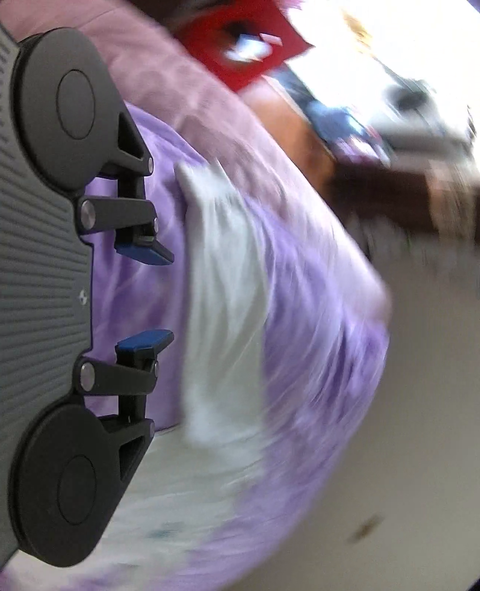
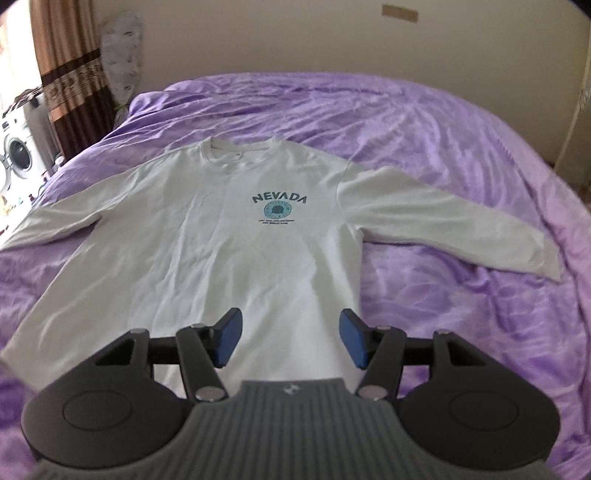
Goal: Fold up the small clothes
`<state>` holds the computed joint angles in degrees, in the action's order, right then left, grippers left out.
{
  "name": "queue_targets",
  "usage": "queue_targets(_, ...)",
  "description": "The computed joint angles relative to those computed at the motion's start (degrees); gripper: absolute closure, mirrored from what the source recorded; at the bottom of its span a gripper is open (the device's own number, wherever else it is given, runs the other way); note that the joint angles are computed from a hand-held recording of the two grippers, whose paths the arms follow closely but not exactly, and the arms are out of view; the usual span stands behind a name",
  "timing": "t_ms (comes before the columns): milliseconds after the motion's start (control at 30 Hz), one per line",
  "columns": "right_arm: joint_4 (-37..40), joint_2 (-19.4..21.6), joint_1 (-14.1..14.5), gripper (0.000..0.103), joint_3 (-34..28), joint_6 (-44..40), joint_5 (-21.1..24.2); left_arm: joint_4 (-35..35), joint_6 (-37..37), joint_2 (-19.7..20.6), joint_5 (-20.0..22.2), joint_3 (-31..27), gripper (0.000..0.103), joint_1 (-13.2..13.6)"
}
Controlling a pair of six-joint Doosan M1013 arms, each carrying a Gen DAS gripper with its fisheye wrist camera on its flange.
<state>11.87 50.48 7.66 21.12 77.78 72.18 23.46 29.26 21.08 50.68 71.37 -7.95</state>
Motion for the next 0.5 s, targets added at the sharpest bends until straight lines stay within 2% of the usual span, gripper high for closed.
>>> queue_targets(67,-0.3,1.8,0.7,0.048,-2.7,0.6,1.4,-0.8,-8.5,-0.3,-2.1,2.2,0.055,2.5)
queue_targets(133,-1.3,2.4,1.5,0.048,-3.1,0.5,0.6,-2.3,-16.3,-0.7,-5.2,5.0,0.055,4.6)
queue_targets(233,-2.5,3.6,2.4,0.048,-4.4,1.0,-0.1,-10.3,-21.4,-1.0,-13.7,9.6,0.055,7.9)
queue_targets(400,-4.7,6.5,3.3,0.048,-9.3,1.4,0.7,-10.9,-33.1,-0.1,-21.3,13.3,0.052,9.5)
queue_targets(433,-5.0,7.0,3.5,0.048,-10.4,1.0,1.0,-10.2,-35.6,0.1,-22.7,13.7,0.05,9.7)
queue_targets(500,-6.2,8.0,3.8,0.048,-12.3,0.0,1.7,-6.8,-41.7,0.2,-25.3,14.5,0.052,9.8)
